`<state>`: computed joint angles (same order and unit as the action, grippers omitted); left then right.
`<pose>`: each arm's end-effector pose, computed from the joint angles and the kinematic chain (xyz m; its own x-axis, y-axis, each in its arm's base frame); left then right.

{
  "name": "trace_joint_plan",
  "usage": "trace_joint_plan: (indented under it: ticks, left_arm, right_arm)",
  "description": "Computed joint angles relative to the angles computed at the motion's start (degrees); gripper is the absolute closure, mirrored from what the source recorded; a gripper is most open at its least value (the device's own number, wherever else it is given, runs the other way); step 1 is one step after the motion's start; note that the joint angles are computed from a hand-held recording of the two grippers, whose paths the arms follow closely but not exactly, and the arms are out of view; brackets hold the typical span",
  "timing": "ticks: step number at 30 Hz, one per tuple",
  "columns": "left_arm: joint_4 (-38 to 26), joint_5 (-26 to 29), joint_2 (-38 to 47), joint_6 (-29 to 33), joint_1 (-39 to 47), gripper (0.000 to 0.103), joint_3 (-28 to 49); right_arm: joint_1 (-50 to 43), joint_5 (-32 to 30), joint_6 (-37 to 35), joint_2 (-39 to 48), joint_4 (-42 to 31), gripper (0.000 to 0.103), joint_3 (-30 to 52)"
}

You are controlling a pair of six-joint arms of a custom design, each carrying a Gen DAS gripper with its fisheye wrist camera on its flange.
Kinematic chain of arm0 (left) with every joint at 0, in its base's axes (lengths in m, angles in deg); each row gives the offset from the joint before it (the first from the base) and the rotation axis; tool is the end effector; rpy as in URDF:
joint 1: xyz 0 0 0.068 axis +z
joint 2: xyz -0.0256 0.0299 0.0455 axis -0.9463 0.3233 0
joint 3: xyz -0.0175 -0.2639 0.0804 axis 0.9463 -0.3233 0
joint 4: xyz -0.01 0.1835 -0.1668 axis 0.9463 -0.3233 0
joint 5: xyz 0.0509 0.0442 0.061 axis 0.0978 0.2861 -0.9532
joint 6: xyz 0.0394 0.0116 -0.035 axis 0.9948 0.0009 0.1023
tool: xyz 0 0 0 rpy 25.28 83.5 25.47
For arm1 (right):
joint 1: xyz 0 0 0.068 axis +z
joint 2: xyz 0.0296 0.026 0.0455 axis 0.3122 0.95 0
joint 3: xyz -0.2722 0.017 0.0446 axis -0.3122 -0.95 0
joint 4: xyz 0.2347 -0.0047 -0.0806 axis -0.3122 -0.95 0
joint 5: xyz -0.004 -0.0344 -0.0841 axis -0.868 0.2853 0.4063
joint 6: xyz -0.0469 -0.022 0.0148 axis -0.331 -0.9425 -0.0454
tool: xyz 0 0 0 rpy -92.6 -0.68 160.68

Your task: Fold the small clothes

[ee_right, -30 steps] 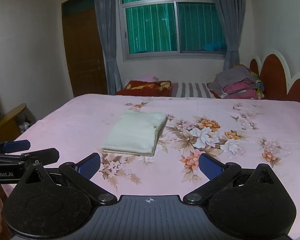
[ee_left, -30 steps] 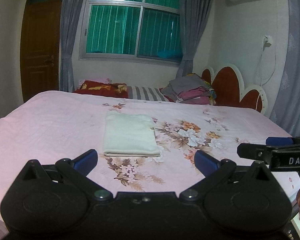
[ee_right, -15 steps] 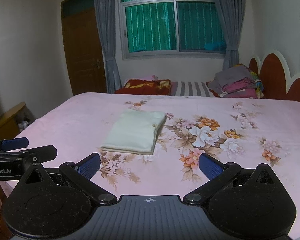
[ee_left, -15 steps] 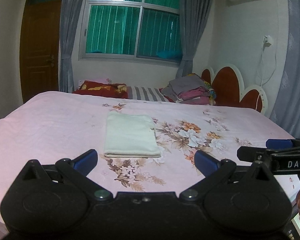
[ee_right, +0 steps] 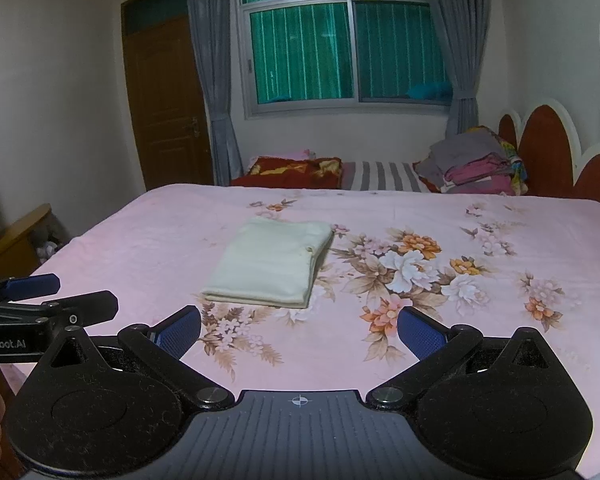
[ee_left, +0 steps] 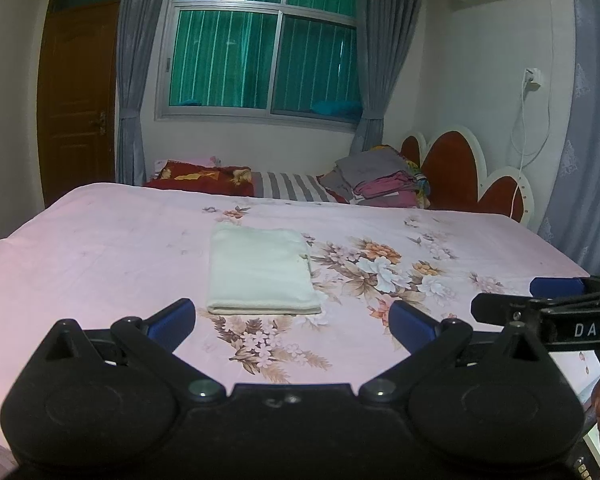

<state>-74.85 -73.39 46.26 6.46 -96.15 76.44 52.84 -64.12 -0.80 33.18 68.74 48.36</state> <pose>0.2095 -0.0956 0.2452 -0.4575 0.0720 -0.8863 0.3216 0.9426 -0.0895 0.1344 0.0759 0.2228 -0.4743 0.1007 -0.8746 -0.0681 0.9863 0.1505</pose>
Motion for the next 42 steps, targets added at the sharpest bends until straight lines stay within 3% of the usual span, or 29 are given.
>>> trace_joint_plan:
  ticks: [42]
  left_arm:
    - [3.9, 2.7, 1.8, 3.2, 4.1, 0.001, -0.9]
  right_arm:
    - [-4.2, -4.3, -3.6, 1.0, 2.6, 0.0, -0.7]
